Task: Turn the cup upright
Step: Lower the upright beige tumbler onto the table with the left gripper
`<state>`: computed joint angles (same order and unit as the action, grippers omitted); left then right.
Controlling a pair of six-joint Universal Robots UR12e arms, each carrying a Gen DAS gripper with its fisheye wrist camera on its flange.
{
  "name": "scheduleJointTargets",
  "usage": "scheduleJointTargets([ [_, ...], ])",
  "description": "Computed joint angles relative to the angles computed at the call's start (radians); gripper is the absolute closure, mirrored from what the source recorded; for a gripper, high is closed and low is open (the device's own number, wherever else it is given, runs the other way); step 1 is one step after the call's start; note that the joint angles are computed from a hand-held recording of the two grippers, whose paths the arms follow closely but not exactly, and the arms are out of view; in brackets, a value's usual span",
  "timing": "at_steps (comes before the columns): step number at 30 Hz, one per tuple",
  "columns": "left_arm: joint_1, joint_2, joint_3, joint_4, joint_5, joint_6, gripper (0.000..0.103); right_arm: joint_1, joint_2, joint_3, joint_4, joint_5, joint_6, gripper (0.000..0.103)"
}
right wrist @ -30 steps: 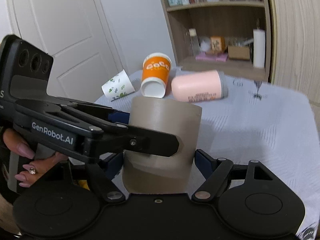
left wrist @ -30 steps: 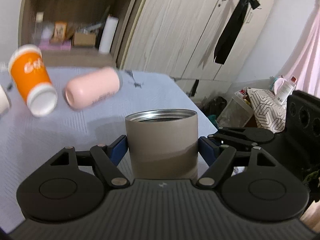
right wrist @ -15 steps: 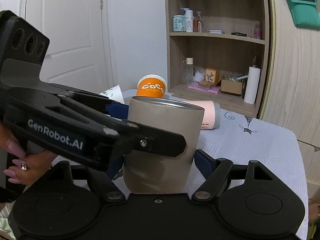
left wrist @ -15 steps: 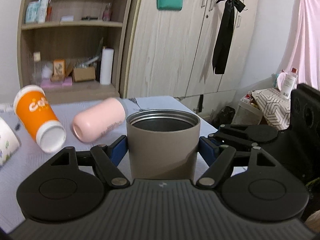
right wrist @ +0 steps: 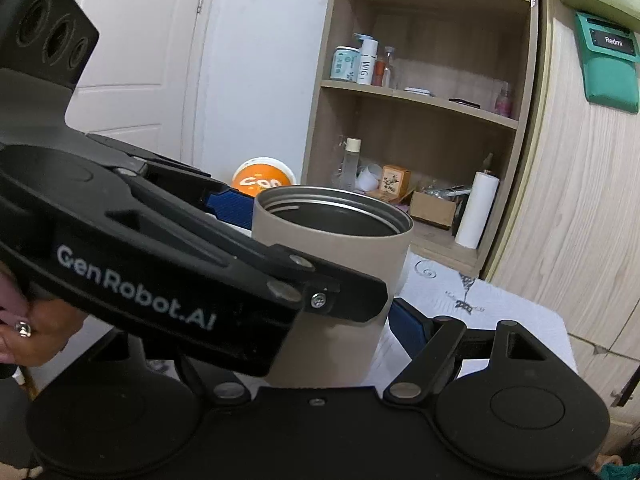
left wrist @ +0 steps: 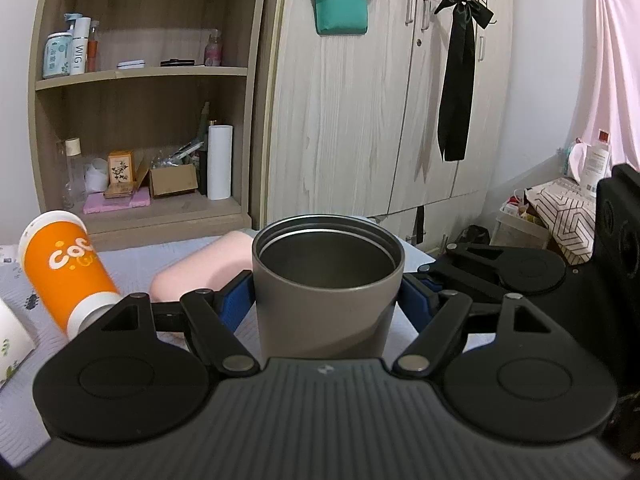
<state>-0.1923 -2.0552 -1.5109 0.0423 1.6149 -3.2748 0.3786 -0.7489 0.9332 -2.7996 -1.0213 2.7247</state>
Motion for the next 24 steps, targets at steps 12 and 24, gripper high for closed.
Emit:
scheduleJointTargets([
  [12, -0.002, -0.036, 0.032, -0.008, 0.003, 0.016, 0.027, -0.002, 0.032, -0.034, 0.008, -0.023, -0.006, 0.021],
  [24, -0.009, -0.03, 0.036, -0.034, 0.022, 0.008, 0.026, 0.0, 0.026, -0.025, 0.006, -0.044, 0.011, 0.015],
])
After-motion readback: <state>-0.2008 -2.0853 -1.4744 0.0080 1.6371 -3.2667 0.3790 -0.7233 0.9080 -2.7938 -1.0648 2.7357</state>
